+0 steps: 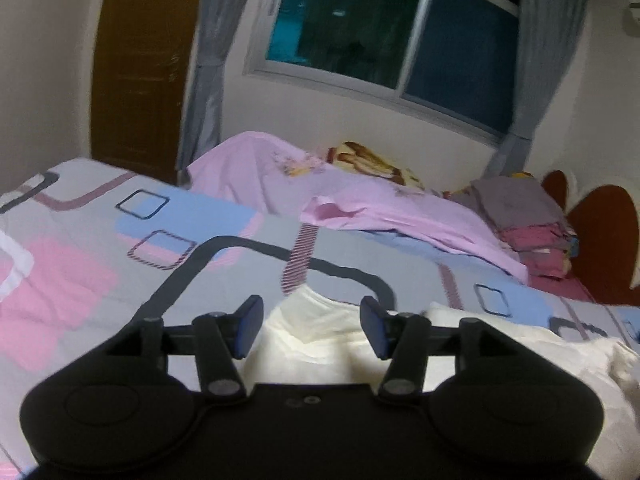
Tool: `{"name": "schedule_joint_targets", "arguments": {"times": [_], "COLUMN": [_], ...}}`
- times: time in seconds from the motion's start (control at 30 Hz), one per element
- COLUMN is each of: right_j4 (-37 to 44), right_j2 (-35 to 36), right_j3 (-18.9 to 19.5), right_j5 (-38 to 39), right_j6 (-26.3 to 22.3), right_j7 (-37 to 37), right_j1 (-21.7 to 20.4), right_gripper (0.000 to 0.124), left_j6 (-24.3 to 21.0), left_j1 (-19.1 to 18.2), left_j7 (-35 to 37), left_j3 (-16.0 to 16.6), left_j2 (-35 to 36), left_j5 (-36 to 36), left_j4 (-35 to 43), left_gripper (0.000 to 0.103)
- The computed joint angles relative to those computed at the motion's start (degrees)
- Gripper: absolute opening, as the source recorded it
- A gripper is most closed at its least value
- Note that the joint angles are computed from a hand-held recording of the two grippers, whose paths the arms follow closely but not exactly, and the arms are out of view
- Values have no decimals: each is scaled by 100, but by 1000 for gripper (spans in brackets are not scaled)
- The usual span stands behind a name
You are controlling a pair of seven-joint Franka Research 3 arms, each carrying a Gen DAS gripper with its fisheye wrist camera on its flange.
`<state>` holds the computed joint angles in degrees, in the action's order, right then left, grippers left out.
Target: Fold large clothes
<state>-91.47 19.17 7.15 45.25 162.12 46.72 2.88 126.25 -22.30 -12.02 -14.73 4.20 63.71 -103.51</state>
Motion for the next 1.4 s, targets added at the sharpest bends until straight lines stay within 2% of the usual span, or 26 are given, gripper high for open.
{"name": "schedule_joint_targets", "arguments": {"times": [0.17,0.33,0.47,0.67,0.83,0.9,0.97,1.07,1.13,1.17,1.3,1.4], "right_j4": [-476,-526,-218,293,469,489,534,751,730,763,1107,1119], "right_j2": [-274,-172,166,845,1132,1144,1189,1348,1350,1407,1600,1582], "right_j3": [274,322,198,-431,-312,-105,-96,186,251,226,-141,-192], "right_j5": [188,183,-185,-1519,-1775,-1712,-1776,-1509,-1388,-1406,-1749,-1910], "right_j6": [163,321,464,519,568,655,720,406,450,462,-50,-138], "right_j7": [-1069,-1477,-1081,310,896,907,940,949,933,934,1460,1573], "right_j1": [123,445,673,1036,766,549,472,131,74,98,325,356], "right_gripper": [69,69,69,69,70,70,70,70,70,71,75,75], "left_j6": [212,321,165,34,76,128,186,313,309,302,343,224], "left_j1": [-151,-409,-592,-663,-690,-680,-674,-643,-629,-629,-601,-626], "left_j7": [656,973,1095,873,799,744,686,522,523,519,522,695], "left_j3": [-68,108,352,581,635,646,650,663,658,658,664,660], "left_j2": [339,979,1391,1537,1597,1597,1556,1512,1548,1570,1626,1692], "left_j5": [-47,-181,-215,-266,-147,-131,-92,10,19,22,-68,-174], "left_j4": [322,901,1328,1268,1229,1201,1133,1011,1033,1055,1107,1213], "left_gripper": [52,51,51,54,55,55,56,58,59,60,61,62]}}
